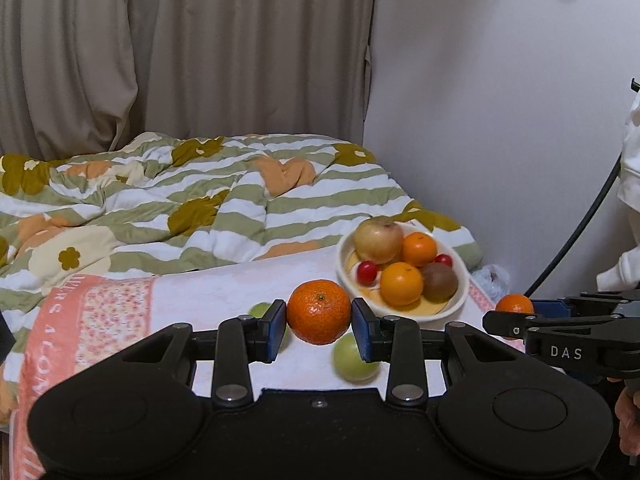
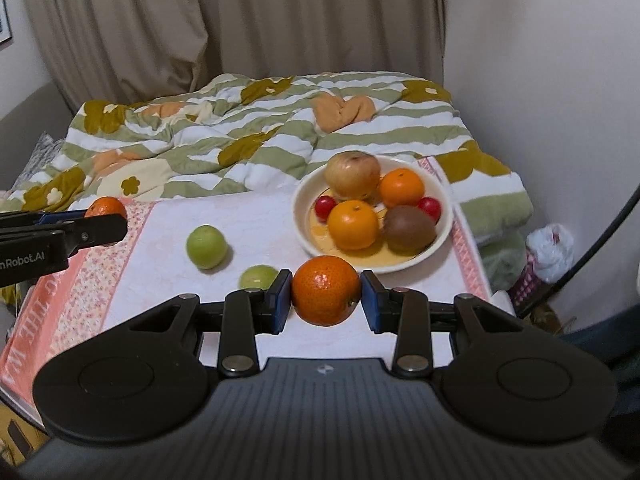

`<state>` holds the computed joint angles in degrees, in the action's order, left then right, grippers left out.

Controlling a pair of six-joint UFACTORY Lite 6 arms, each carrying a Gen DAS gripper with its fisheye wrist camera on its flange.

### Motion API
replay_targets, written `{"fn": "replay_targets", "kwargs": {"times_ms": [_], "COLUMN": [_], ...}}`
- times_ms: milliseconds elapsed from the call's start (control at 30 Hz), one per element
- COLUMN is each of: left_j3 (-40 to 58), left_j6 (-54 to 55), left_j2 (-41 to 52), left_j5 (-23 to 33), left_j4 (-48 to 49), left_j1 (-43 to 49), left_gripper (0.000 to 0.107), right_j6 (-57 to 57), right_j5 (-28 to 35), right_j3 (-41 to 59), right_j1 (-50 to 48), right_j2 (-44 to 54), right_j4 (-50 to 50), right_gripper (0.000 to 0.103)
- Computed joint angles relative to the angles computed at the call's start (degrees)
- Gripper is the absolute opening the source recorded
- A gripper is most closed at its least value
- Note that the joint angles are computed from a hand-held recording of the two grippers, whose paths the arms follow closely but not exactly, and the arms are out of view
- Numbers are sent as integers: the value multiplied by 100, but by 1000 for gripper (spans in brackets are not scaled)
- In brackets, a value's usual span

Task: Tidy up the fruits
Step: 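Carry both mandarins toward the white plate with both tools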

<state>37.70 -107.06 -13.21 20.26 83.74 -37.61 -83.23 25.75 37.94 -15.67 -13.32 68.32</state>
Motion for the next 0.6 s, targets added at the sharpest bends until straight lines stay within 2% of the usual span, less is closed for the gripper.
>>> {"fn": "replay_targets", "kwargs": {"times_ms": [100,267,433,600], "left_j3": [537,1544,2539,3398], "left_j6": [-601,-1003,-814,-445], "left_j2": [707,1905,2986,3901], "left_j5": [382,733,864,715], "left_j4": [215,250,-22,-280], "left_j1": [-425,-756,-847,-691], "left_gripper": [39,39,39,39], "right_j6": [-810,-1621,-1872,-1828], "right_j5": [460,852,1015,1026], "right_j3": [456,1389,2258,2902], "right_j1": [-535,-972,-1127,-1121], "right_j2": [604,1817,2825,3583], "right_j4": [201,342,287,240], "right_gripper": [52,52,52,52]}}
